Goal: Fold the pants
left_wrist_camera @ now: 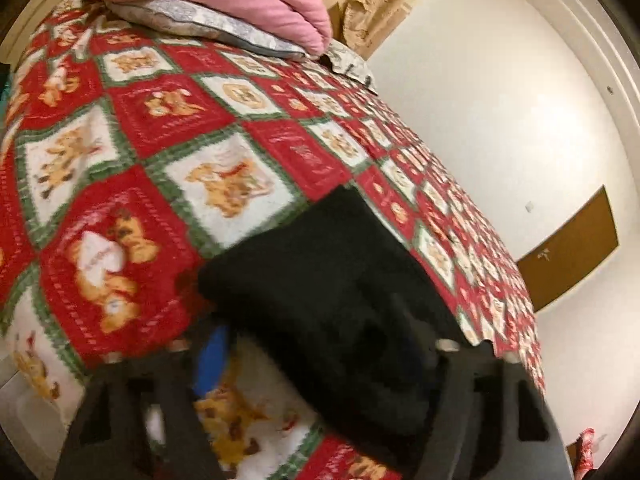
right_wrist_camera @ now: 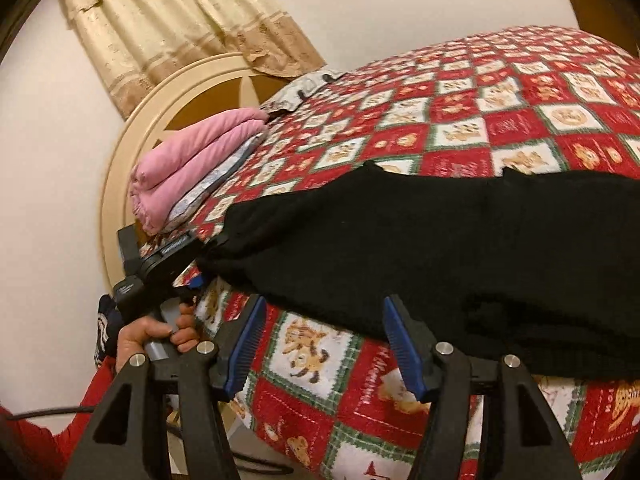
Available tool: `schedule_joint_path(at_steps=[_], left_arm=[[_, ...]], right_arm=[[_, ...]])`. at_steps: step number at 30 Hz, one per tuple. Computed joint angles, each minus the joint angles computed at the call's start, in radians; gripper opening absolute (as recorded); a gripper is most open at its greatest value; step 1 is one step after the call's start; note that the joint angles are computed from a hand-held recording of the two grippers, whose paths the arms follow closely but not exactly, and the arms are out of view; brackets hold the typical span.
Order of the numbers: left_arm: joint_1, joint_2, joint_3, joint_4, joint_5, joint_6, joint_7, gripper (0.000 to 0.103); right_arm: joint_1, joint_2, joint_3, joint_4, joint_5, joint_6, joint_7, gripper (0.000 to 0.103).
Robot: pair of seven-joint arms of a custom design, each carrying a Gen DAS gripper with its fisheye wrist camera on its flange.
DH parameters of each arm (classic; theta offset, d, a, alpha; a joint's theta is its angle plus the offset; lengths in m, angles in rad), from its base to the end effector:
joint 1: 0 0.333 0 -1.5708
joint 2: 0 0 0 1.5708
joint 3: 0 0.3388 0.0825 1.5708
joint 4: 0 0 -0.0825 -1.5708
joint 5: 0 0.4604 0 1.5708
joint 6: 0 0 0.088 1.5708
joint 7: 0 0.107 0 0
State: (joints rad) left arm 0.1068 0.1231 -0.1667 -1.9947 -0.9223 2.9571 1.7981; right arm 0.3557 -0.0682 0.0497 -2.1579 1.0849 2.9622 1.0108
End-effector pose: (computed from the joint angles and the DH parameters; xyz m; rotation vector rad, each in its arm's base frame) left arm 0.6861 0.0157 0.4615 -2.3077 1.2681 -1.2745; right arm 0.5937 0.1903 0.4875 -1.5153 1.5580 -0.2027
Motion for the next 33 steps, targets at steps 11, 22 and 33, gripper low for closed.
schedule_joint_path(at_steps=[11, 22, 33], left_arm=[[-0.022, -0.033, -0.019, 0.026, -0.164, 0.054, 0.27, 0.023], [-0.218, -0.147, -0.079, 0.059, -0.608, -0.038, 1.249, 0.022], [-0.397, -0.084, -0.123, -0.058, -0.323, 0.07, 1.371, 0.022]], right_arm=[[-0.012, -0.111, -0.063, -0.116, 0.138, 0.12, 0.069, 0.062], [-0.032, -0.292, -0.151, -0.317, 0.058, 0.285, 0.258, 0.062], [0.067, -0.352, -0.292, -0.372, -0.071, 0.307, 0.355, 0.062]])
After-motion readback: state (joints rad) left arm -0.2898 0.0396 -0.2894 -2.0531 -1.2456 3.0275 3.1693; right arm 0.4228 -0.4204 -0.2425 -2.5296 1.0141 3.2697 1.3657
